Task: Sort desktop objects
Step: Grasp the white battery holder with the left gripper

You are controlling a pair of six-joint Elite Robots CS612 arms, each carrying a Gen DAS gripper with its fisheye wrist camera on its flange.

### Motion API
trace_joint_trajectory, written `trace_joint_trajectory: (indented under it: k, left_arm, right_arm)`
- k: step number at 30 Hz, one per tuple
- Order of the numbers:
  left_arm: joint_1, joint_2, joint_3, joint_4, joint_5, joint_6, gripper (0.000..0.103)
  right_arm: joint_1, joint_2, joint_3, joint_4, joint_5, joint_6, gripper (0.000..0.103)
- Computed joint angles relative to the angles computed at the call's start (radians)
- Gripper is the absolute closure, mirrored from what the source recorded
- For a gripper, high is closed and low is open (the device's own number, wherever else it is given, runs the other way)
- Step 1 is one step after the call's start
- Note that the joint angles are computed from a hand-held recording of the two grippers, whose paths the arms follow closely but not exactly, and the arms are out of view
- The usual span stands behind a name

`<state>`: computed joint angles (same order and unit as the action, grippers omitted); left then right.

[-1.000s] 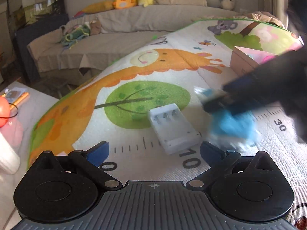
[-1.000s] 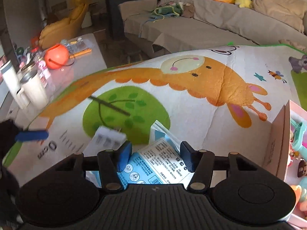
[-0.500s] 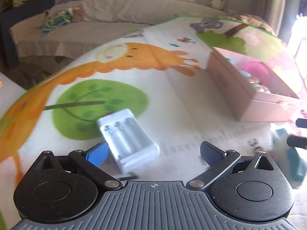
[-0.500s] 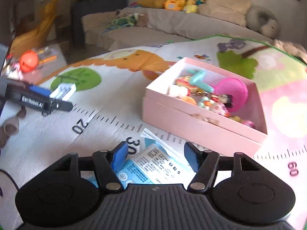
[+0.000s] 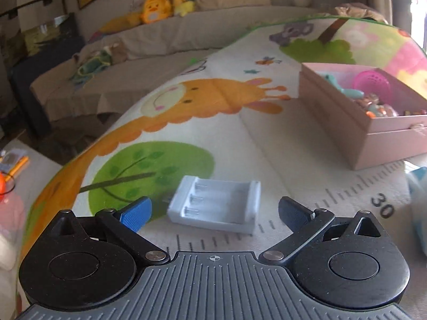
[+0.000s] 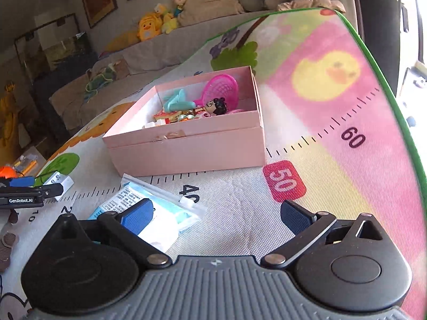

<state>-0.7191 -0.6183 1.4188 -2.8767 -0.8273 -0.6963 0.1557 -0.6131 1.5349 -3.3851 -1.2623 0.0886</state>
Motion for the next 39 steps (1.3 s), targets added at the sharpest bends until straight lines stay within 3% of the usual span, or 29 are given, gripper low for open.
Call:
trace_joint_trajectory:
  k: [8,10,12,16,20,22,25,30,32,34,37,39]
  left_arm:
    - [0.028,0.009,-0.015,0.021,-0.060,-0.038,0.001]
    - [0.025,0.011,-0.013,-0.014,-0.070,-0.018,0.016]
    - [0.019,0.011,-0.014,-0.026,-0.078,-0.007,0.019]
    - [0.000,0.014,0.000,-0.105,-0.131,0.063,0.020]
    - [-0.024,0.017,0.030,-0.252,-0.259,0.190,0.018]
    - [-0.043,0.026,0.027,-0.255,-0.223,0.226,0.006]
    - [-0.059,0.033,0.015,-0.235,-0.156,0.243,0.001]
    - [-0.051,0.028,0.017,-0.215,-0.170,0.188,0.000]
    - [-0.050,0.027,0.020,-0.214,-0.170,0.176,0.000]
    - [-0.048,0.024,0.024,-0.214,-0.173,0.154,0.000]
    - [-0.043,0.021,0.030,-0.213,-0.188,0.124,0.000]
    - [-0.043,0.021,0.030,-0.214,-0.186,0.123,0.000]
  right_arm:
    - [-0.002,0.005,-0.002,0.000,0.014,0.037,0.000]
    - [-0.002,0.005,-0.002,0.000,0.014,0.038,0.000]
    - [-0.002,0.005,-0.002,0.000,0.014,0.037,0.000]
    - [-0.002,0.005,-0.002,0.000,0.013,0.037,0.000]
    - [0.002,-0.002,0.004,0.002,-0.006,0.031,0.000]
    - [0.001,-0.017,0.023,-0.010,0.017,-0.001,0.000]
    - [0.006,-0.042,0.057,-0.038,0.059,-0.086,0.000]
    - [0.029,-0.074,0.088,0.019,0.139,-0.300,0.000]
    - [0.048,-0.075,0.090,0.047,0.092,-0.400,0.000]
    - [0.069,-0.068,0.090,0.017,-0.007,-0.464,0.000]
    - [0.083,-0.052,0.071,-0.019,-0.147,-0.436,0.000]
    - [0.072,-0.052,0.063,0.003,-0.153,-0.364,0.000]
